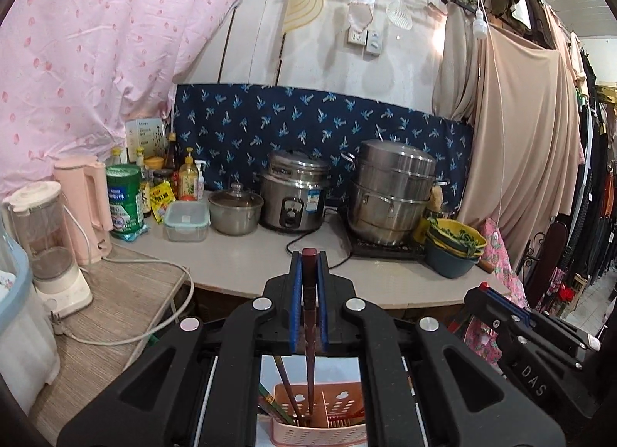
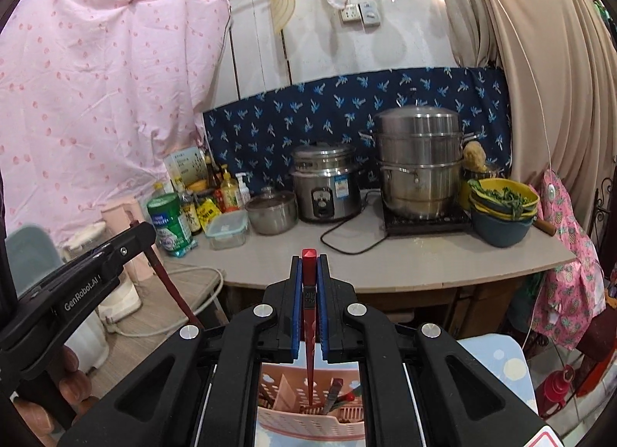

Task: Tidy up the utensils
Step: 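Lift both held chopsticks and carry them above the pink basket, then open both tools to drop the chopsticks into the pink basket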

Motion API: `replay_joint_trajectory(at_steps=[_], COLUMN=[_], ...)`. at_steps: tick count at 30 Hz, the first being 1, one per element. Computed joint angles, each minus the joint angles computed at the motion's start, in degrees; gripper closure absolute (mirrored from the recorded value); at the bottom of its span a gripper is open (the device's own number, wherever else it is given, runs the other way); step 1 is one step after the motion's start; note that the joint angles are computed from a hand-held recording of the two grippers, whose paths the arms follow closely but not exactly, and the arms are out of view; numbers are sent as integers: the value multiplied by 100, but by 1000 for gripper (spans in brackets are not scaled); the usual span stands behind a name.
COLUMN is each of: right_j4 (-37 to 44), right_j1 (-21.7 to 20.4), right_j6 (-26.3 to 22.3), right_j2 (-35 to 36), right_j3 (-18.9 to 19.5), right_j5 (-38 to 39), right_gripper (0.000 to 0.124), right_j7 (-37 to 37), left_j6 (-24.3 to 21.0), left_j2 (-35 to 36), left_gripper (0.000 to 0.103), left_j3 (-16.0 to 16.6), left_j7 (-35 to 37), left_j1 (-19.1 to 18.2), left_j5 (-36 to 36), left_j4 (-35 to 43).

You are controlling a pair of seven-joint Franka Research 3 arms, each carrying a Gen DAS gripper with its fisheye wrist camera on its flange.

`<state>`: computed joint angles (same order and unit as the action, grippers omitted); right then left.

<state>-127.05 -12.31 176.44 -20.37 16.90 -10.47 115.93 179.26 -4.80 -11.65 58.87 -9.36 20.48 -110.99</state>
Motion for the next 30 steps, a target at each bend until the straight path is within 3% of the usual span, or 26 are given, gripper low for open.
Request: replay_joint_trajectory(at_steps=[10, 13, 14, 16, 18, 26, 30], right_j4=[-321, -475, -514, -617, -740, -1283, -1662], right_j1=[154, 233, 199, 168, 220, 253, 347], right_j6=[-70, -100, -97, -72, -30, -82, -164], right_j2=[148, 74, 40, -61, -203, -895, -1338], right_j3=[-72, -124, -94, -55, -87, 14, 11], right_j5=[-92, -88, -118, -125, -41, 337, 584], right_gripper=[117, 114, 113, 109, 96, 88, 81], right_j7=[41, 10, 25, 40, 21, -177, -251], left_j6=[-126, -114, -109, -118, -111, -173, -284], left_j2=[186, 82, 29, -79, -212, -924, -1334], left_gripper=[96, 94, 92, 73, 66, 60, 53], left_j3=[12, -52, -71, -106, -174, -59, -270], left_j7=[144, -271, -374, -560, -800, -518, -588], left_j1=[-75, 47, 84, 138, 235, 49, 255], left_j5=[-80, 404, 516, 670, 863, 555, 640], left_j4=[-221, -389, -447, -562, -685, -1386, -1739])
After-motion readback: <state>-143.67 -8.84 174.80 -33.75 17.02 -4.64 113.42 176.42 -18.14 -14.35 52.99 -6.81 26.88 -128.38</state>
